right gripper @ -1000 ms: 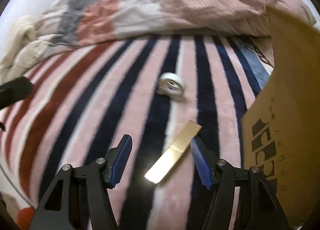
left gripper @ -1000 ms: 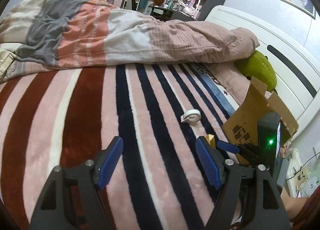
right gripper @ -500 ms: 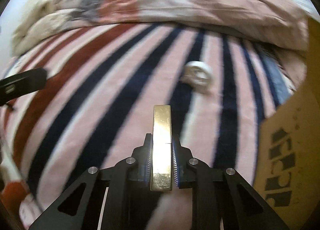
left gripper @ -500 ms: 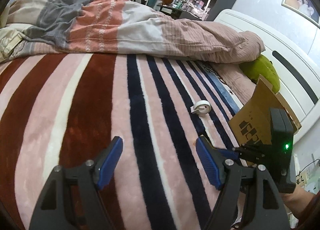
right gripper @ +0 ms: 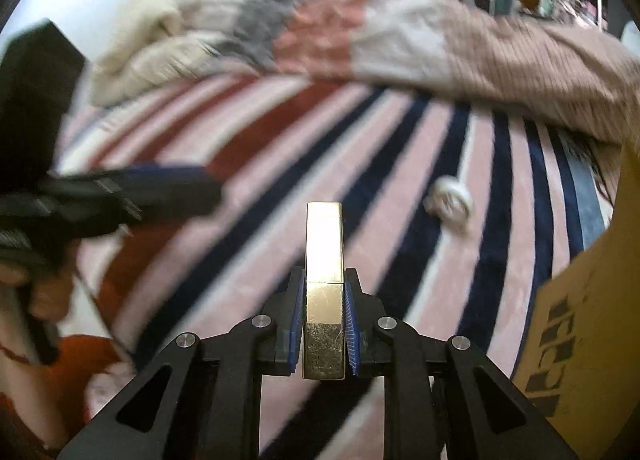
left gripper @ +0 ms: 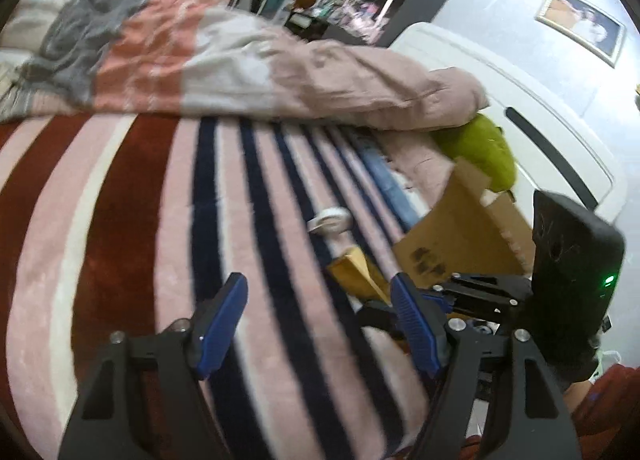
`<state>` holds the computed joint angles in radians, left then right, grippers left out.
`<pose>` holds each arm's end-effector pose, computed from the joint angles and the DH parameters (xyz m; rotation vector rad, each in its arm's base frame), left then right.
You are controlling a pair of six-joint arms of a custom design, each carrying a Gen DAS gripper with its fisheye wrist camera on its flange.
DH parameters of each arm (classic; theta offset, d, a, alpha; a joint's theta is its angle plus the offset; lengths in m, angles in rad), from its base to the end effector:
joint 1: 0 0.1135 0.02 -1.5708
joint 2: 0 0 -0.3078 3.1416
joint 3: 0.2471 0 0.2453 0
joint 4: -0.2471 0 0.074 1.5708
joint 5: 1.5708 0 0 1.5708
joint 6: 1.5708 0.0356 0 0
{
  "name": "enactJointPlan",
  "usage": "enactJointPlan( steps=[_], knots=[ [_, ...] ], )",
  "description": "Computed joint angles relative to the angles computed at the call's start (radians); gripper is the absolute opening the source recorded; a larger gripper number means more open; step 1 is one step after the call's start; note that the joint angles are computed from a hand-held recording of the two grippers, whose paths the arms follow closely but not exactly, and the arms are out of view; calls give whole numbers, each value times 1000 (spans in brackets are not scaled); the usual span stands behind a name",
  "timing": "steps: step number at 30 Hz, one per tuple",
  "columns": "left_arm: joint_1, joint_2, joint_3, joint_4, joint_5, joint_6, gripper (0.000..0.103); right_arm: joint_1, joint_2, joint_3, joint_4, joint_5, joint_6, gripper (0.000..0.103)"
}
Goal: Organize rigid objects
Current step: 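Carry the lipstick into the cardboard box and release it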
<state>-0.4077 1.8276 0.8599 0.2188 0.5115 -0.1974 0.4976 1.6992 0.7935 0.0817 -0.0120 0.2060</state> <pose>0.3231 -0.1585 0.1778 0.5139 2.3133 -0.8934 0.2879 0.1569 0.1882 -0.3576 2.3963 0.3407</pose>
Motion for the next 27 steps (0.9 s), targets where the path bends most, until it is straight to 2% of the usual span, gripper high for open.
enactJointPlan(
  steps=[1, 5, 6, 8, 12, 17, 24, 27],
  knots=[
    [-16, -21, 7, -16, -11, -6, 61, 0, -29, -4, 2, -23, -8, 13],
    [-95, -82, 76, -99, -62, -48, 33, -35, -152, -48, 23, -150, -29, 13],
    [-109, -85, 91, -113, -72, -44, 31, -43, -189, -66, 27, -159, -36, 13],
    [-147, -95, 133, -145, -96, -45, 31, -67, -248, -87, 29, -166, -56, 13],
    [-230, -75, 261, -238, -151, -38, 30, -177, -363, -134, 5, -253, -95, 13],
    [-344, 29, 499, -388, -228, -3, 30, -370, -471, -149, -82, -359, -173, 13],
    [-447, 273, 899, -637, -240, 28, 30, -681, -446, -94, -244, -538, -324, 13],
    [-472, 363, 1040, -726, -244, 44, 30, -755, -412, -78, -286, -545, -395, 13]
  ],
)
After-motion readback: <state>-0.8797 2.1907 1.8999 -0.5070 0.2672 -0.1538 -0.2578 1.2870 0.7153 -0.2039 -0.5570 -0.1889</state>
